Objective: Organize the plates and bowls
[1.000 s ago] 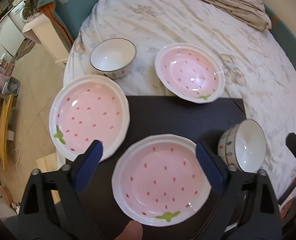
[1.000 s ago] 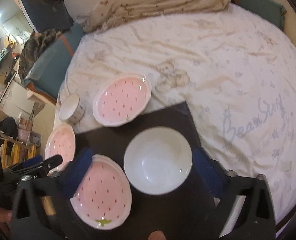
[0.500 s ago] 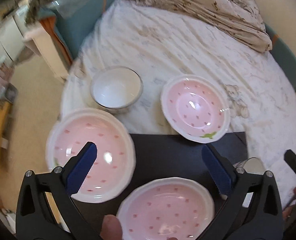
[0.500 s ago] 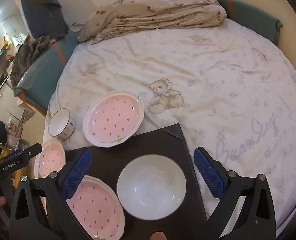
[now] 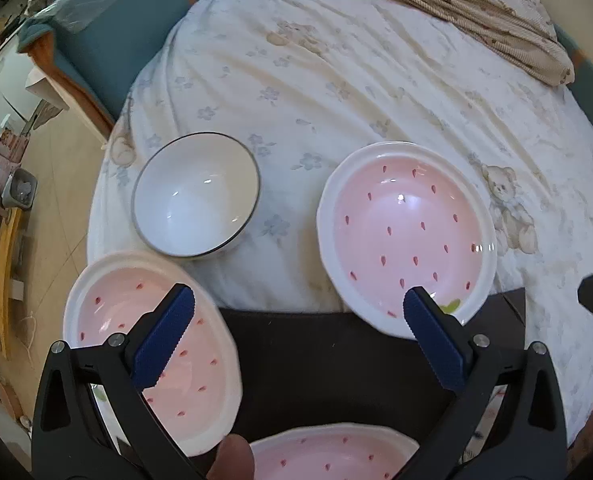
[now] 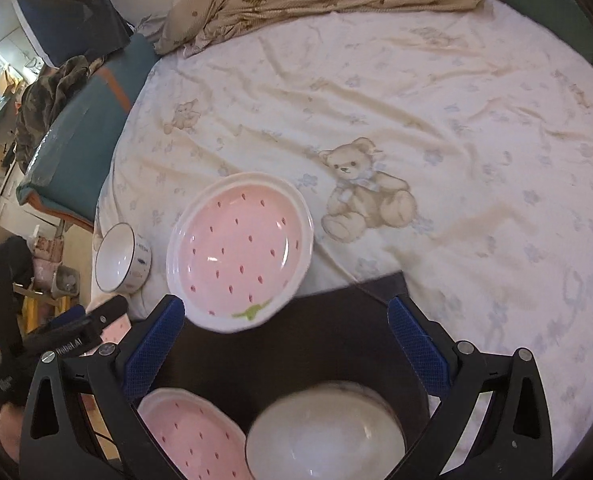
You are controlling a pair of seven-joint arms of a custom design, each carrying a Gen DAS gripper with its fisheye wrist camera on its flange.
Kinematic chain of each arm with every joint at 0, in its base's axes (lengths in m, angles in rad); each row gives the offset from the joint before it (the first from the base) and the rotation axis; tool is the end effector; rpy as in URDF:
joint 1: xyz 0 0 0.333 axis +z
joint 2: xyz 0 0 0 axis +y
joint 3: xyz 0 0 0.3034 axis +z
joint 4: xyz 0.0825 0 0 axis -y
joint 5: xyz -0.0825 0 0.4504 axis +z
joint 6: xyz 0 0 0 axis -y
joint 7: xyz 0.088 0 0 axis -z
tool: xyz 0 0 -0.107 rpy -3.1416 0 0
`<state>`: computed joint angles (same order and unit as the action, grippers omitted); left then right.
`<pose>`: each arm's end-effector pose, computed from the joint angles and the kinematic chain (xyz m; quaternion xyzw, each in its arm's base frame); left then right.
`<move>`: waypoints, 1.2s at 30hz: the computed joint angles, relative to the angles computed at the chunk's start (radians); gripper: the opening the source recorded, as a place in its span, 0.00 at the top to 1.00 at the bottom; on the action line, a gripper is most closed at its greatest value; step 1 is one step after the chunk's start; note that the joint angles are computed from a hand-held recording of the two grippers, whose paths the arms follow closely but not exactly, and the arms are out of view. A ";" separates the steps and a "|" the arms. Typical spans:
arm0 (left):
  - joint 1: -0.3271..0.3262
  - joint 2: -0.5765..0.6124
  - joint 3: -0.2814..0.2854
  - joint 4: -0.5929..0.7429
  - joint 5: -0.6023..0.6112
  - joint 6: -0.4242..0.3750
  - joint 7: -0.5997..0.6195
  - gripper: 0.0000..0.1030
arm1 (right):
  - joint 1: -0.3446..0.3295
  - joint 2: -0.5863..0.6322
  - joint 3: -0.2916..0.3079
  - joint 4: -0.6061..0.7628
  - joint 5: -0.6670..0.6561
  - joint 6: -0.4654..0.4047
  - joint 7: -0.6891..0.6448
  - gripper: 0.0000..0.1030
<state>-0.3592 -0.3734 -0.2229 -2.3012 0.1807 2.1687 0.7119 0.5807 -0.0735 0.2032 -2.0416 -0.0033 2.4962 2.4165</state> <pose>0.4440 -0.2885 0.4788 -0.7628 0.6252 -0.1048 0.1277 0.4499 0.4515 0.4944 -0.6632 0.7016 -0.0009 0.2604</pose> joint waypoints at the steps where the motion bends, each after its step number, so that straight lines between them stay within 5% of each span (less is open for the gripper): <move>1: 0.001 0.021 0.001 0.013 -0.001 0.002 0.003 0.00 | -0.001 0.020 -0.008 0.013 0.037 0.005 -0.035 0.00; 4: 0.009 0.073 -0.001 0.047 -0.003 0.006 0.001 0.00 | -0.016 0.071 -0.021 0.043 0.183 0.015 -0.158 0.04; 12: 0.025 0.158 -0.002 0.086 -0.042 0.031 0.022 0.03 | -0.109 0.205 0.005 0.103 0.516 -0.059 -0.342 0.48; 18: 0.029 0.184 -0.011 0.094 -0.048 0.043 0.005 0.03 | -0.164 0.287 0.050 0.134 0.723 -0.067 -0.463 0.56; 20: 0.030 0.188 -0.017 0.099 -0.030 0.036 0.001 0.03 | -0.163 0.321 0.054 0.173 0.700 -0.090 -0.466 0.58; 24: 0.029 0.193 -0.022 0.101 -0.008 0.021 -0.006 0.03 | -0.160 0.352 0.062 0.203 0.645 -0.108 -0.448 0.86; 36: 0.023 0.184 -0.016 0.096 -0.037 -0.001 0.007 0.03 | -0.163 0.298 0.066 0.163 0.554 -0.122 -0.441 0.89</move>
<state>-0.3366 -0.1895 -0.2389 -2.2050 0.1434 2.1673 0.7184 0.4178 0.2245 0.2694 -1.8785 0.5508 2.3742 1.9754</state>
